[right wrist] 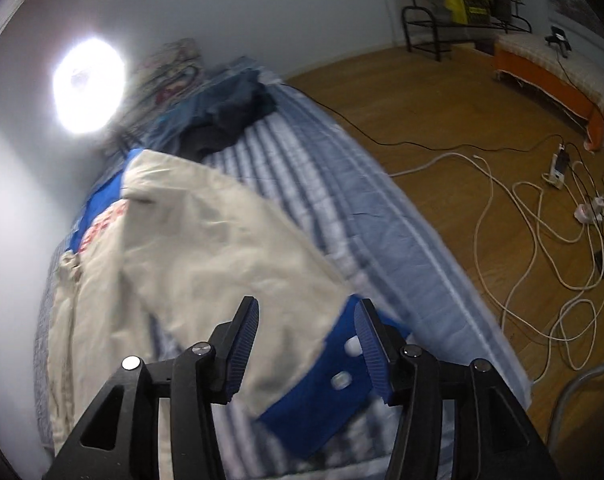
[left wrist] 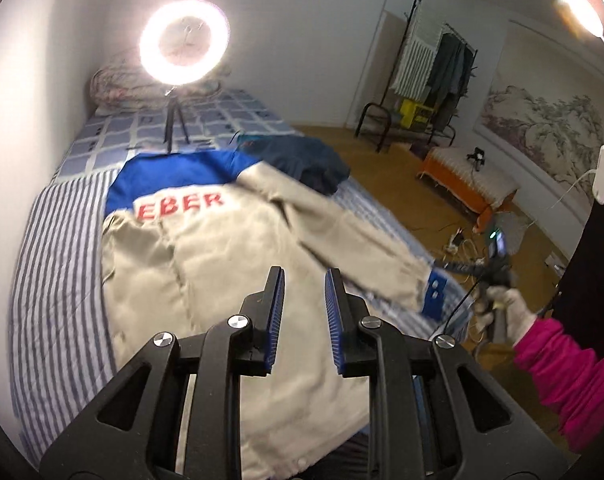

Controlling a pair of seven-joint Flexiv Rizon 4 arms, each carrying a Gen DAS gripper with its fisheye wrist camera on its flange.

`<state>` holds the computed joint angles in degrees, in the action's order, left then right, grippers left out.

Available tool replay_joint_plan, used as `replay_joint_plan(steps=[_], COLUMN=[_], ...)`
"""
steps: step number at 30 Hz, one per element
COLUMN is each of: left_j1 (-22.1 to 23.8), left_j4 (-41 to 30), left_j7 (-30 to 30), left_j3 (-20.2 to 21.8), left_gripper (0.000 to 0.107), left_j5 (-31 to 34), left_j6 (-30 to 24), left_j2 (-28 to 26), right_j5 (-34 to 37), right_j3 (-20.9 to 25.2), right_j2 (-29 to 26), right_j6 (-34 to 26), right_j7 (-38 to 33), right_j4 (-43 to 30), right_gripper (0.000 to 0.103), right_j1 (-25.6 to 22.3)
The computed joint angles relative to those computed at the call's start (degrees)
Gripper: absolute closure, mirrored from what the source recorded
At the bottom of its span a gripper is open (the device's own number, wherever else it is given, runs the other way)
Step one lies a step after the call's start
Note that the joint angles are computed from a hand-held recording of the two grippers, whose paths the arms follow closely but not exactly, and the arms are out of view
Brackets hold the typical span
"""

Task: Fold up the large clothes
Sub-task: 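Grasp the other blue sleeve cuff with the right gripper, then carry the blue cuff with the right gripper across the jacket back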

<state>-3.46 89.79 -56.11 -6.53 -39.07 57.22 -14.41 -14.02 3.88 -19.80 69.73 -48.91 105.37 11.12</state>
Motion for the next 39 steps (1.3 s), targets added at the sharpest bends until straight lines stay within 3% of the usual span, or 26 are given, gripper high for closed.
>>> replay_joint_plan(steps=[4, 9, 14, 19, 25, 27, 35, 39], left_j1=[-0.33, -0.6, -0.35, -0.59, -1.14, -1.27, -1.23, -0.96], left_j4=[-1.17, 3.43, 7.84, 10.74, 11.63, 11.45, 11.82, 12.24], left_j7=[-1.27, -2.52, -4.94, -5.24, -5.24, -5.34, -4.64, -4.43], left_j3=[-0.54, -0.41, 0.15, 0.69, 0.8, 0.74, 0.55, 0.56], left_gripper=[0.087, 0.086, 0.086, 0.086, 0.086, 0.086, 0.086, 0.086], left_j5=[0.07, -0.55, -2.77, -3.17, -2.57, -2.35, -2.74, -3.75], left_j6=[-1.14, -2.57, -3.73, -3.66, -3.12, -3.0, -2.69, -2.24], left_j2=[-1.74, -1.38, -0.43, 0.9, 1.29, 1.08, 0.77, 0.7], right_j5=[0.72, 0.05, 1.48, 2.03, -3.78, -7.14, -14.21, -13.89], right_j3=[0.07, 0.4, 2.43, 1.73, -1.54, -2.82, -2.67, 0.48], right_j2=[-2.41, -3.92, -3.73, -2.75, -1.24, -0.16, 5.18, 6.86], right_j6=[-1.06, -4.19, -3.66, -2.25, -2.2, -2.12, 3.06, 6.72], right_j7=[-1.71, -6.77, -13.65, -15.58, -13.47, -11.52, -5.34, -7.5], right_j4=[-2.39, -3.75, -2.21, -0.38, 1.33, 2.25, 5.05, 4.62], right_gripper=[0.047, 0.046, 0.046, 0.062, 0.091, 0.096, 0.1, 0.101], right_j1=[-1.09, -1.26, -2.11, -1.66, 0.8, 2.04, 3.58, 3.96])
